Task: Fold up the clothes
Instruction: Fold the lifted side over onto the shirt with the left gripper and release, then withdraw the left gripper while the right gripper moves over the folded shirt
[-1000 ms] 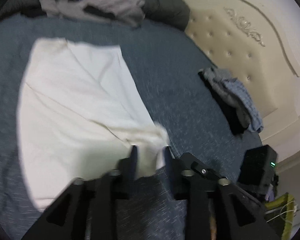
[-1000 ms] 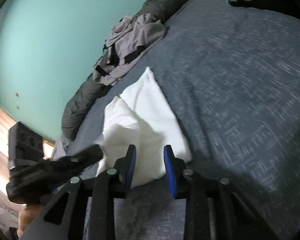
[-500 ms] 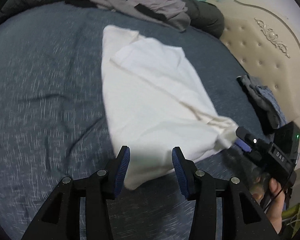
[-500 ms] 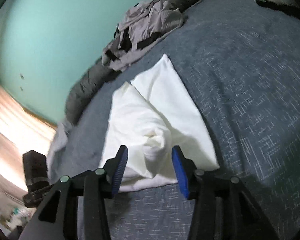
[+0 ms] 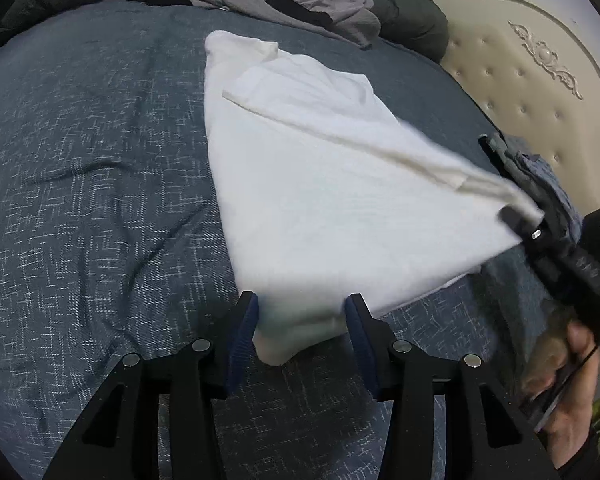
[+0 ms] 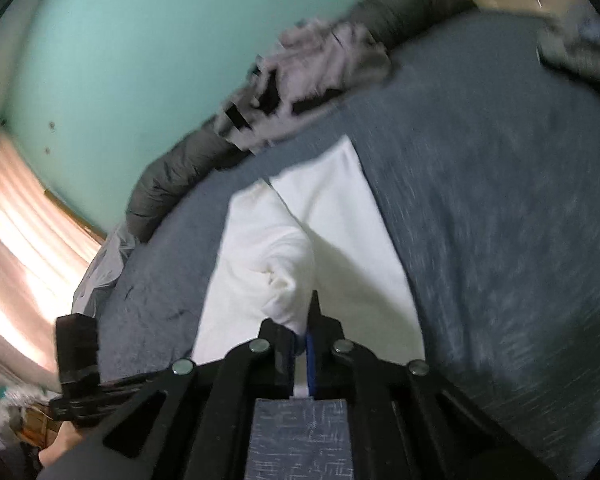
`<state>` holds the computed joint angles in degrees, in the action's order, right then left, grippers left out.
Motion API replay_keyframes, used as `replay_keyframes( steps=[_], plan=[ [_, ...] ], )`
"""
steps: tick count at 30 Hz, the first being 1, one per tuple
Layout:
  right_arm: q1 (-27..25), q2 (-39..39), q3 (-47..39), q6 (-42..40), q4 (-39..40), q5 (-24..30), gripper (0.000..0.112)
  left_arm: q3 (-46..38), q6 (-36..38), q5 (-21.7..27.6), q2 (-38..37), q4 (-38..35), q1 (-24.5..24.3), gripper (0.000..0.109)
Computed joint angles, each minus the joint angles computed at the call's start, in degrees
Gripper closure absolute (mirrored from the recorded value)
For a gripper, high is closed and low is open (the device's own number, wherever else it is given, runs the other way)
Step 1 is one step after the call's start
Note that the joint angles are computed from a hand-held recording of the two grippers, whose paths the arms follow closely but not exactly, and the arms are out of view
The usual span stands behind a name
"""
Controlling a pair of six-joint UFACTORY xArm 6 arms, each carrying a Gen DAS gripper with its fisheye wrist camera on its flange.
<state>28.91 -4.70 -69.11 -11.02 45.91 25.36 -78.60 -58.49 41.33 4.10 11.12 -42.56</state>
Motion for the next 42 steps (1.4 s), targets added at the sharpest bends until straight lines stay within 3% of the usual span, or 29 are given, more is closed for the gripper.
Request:
replay_keyframes(
  steps=[7, 11, 14, 15, 19, 22, 25, 28, 30, 32, 37, 42],
  plan=[
    [-3.5, 2.2, 2.4, 8.3, -1.3, 6.8, 0.109, -2.2, 1.4, 3.1, 1.8, -1.2, -0.4, 0.057],
    [-4.2, 1.3, 3.1, 9.2, -0.9, 7.2, 0.108, -1.5, 2.6, 3.1, 1.6, -3.6, 0.0, 0.056],
    [-6.2, -0.2, 5.1, 9.7, 4.6, 7.5, 0.104, -0.8, 2.4, 2.7, 1.0, -3.8, 0.1, 0.056],
    [-6.3, -0.7, 5.5, 10.3, 4.3, 7.0, 0.098, -0.7, 1.7, 2.6, 0.7, -3.1, 0.0, 0.056],
    [-5.3, -2.4, 5.5, 13.1, -2.2, 3.1, 0.097, -1.2, -0.6, 3.0, -0.3, 0.3, -0.1, 0.056],
    [-4.6, -3.4, 6.3, 9.5, 2.2, -0.5, 0.097, -2.2, -0.9, 3.4, -0.3, 1.9, 0.1, 0.056],
    [-3.9, -1.8, 4.2, 3.5, 6.5, 1.6, 0.097, -2.2, 0.3, 2.8, -0.1, 1.2, 0.5, 0.056],
    [-3.2, 0.7, 1.8, 2.5, 5.1, 5.2, 0.097, -2.3, -0.3, 2.0, 0.9, 1.5, 0.1, 0.056],
    [-3.1, 1.3, 1.7, 6.5, 0.2, 6.0, 0.098, -2.5, -0.3, 1.8, 1.3, 1.1, 0.3, 0.056],
    [-3.5, 0.9, 2.3, 10.5, -4.7, 5.4, 0.097, -0.8, -0.9, 0.5, 0.3, 1.5, 0.4, 0.056],
    [-3.2, -0.7, 2.6, 11.9, -7.7, 2.2, 0.097, 4.0, -3.0, -3.5, -3.2, 3.3, 1.0, 0.056],
    [-0.8, 4.2, -5.8, 11.0, -15.1, 7.0, 0.080, 10.7, -6.4, -5.6, -9.1, 6.0, 2.1, 0.051]
  ],
)
